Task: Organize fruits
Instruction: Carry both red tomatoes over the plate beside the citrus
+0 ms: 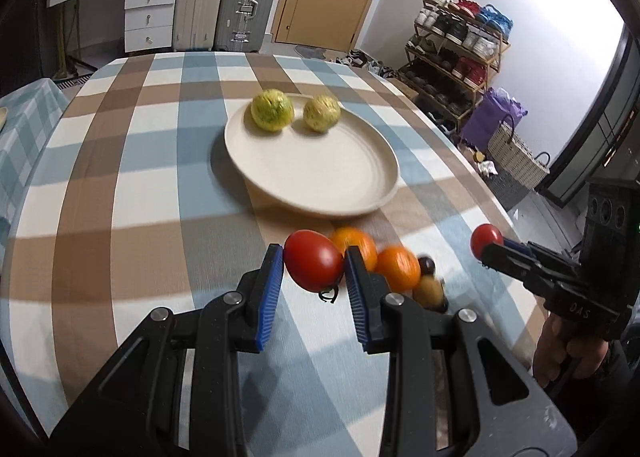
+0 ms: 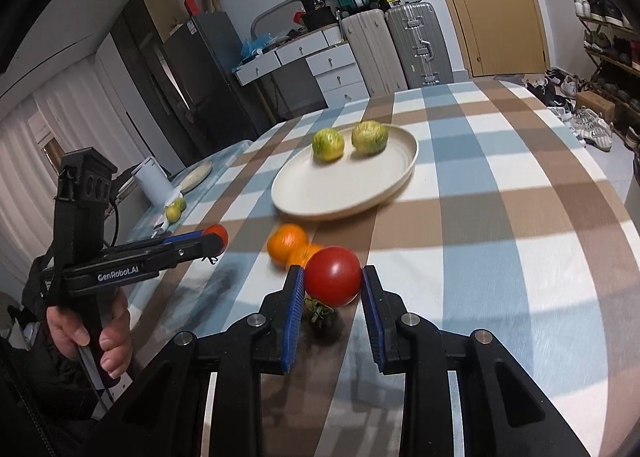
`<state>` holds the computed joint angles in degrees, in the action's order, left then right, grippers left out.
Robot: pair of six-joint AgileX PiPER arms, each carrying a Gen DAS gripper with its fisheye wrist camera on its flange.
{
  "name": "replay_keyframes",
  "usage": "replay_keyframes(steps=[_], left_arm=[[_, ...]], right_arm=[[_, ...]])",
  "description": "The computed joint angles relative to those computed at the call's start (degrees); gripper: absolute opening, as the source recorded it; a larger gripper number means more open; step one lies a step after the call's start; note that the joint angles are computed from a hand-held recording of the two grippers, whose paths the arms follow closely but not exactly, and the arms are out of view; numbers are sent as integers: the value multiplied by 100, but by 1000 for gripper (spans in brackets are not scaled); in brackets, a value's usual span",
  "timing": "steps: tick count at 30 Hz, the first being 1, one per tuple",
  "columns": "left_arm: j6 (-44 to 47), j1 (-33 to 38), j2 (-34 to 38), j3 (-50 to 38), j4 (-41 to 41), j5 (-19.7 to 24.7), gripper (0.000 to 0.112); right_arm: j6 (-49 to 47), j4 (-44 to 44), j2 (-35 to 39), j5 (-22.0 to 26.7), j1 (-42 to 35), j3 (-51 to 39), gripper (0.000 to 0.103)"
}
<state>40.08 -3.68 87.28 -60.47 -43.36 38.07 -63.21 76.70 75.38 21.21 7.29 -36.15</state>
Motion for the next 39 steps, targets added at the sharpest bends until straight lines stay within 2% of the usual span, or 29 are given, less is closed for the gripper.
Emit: replay_keyframes(steps=[7, 12, 20, 24, 33, 39], left_arm=[[-636, -142, 960, -1345, 469, 175, 28], [-1020, -191, 1786, -2397, 748, 369, 28], [-1354, -138, 3080, -4121, 1018, 840, 29], [-1467, -180, 3510, -4761, 1224, 1003, 28], [-1601, -45, 4174, -5732, 1137, 1432, 29], [-1608, 69, 4405, -6048, 965, 1685, 29]], right_arm=[[-7, -169, 860, 465, -303, -954, 29], [775, -900, 1712, 609, -168, -2005, 29], [1673, -1768, 3037, 1117, 42, -3652, 29], [2082, -2197, 3581, 1390, 134, -4403, 29], [2956, -2969, 4519, 1849, 328, -5768, 29], [3330, -3300, 4783, 1935, 416, -6217, 29]])
